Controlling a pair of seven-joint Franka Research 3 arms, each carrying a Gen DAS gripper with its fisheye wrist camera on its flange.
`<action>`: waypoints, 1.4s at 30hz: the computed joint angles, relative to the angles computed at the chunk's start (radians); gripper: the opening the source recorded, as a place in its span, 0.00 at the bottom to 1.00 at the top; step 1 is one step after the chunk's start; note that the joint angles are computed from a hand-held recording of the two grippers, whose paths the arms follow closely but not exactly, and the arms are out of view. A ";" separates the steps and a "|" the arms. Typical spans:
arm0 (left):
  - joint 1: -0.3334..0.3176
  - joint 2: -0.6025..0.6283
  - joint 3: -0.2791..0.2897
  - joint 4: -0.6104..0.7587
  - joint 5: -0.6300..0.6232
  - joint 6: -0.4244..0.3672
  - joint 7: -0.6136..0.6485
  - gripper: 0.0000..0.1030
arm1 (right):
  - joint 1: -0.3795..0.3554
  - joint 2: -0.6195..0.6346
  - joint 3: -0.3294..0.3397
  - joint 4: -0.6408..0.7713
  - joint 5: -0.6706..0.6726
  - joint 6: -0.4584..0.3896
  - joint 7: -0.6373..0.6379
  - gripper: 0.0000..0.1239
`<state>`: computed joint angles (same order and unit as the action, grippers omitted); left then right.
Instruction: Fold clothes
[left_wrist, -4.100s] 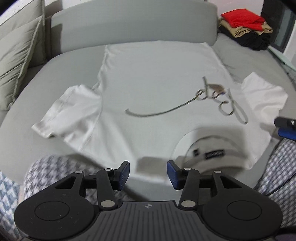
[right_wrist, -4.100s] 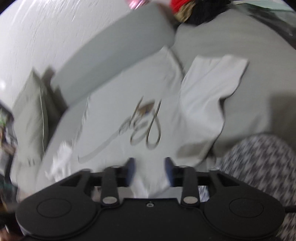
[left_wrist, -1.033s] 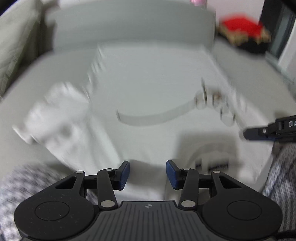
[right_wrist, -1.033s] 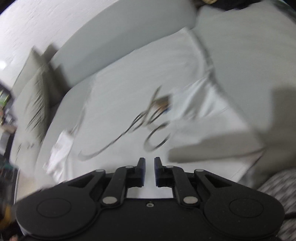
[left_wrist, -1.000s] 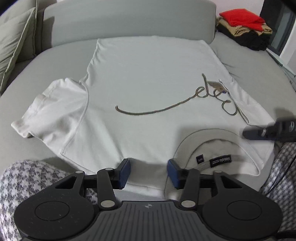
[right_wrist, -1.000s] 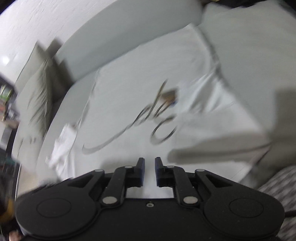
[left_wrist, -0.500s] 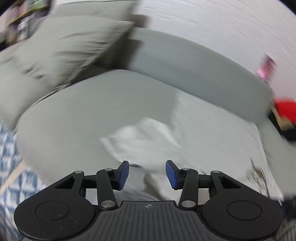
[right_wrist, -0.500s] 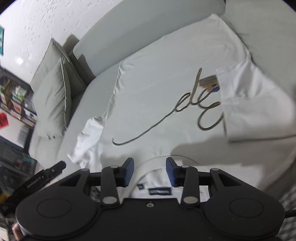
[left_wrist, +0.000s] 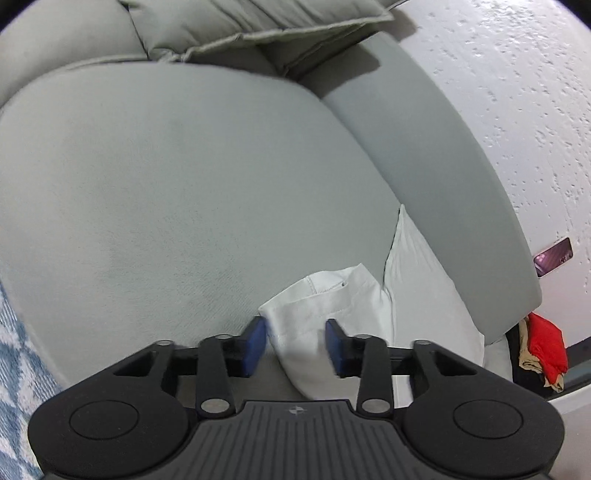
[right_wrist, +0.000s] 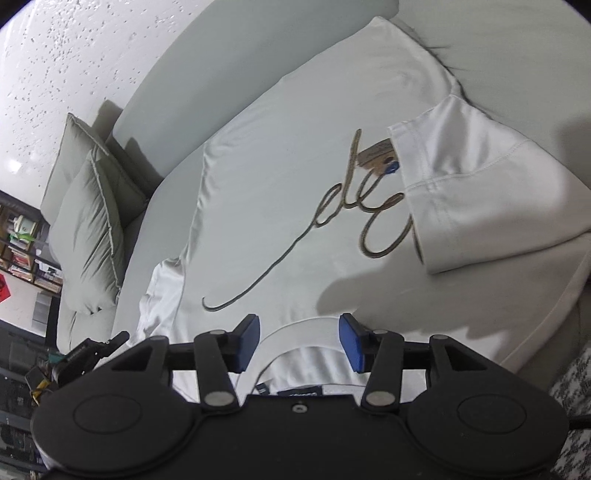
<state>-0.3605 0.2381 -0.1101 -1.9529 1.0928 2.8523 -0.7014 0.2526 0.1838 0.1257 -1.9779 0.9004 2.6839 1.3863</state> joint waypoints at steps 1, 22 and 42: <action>0.010 0.012 -0.011 0.014 -0.035 -0.001 0.054 0.21 | -0.001 0.002 0.000 0.000 0.005 0.001 -0.001 0.38; -0.297 0.459 -0.144 0.830 -0.231 -0.620 1.285 0.31 | -0.027 -0.027 -0.008 -0.042 0.137 0.012 -0.094 0.42; -0.098 0.159 -0.078 0.274 -0.613 -0.257 0.762 0.36 | -0.047 -0.083 -0.043 -0.098 0.338 -0.040 -0.310 0.45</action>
<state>-0.4580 0.3967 -0.1885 -1.6784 0.4794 2.5956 0.0610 0.2058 0.1010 0.0829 -2.0762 1.2381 2.6441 1.0766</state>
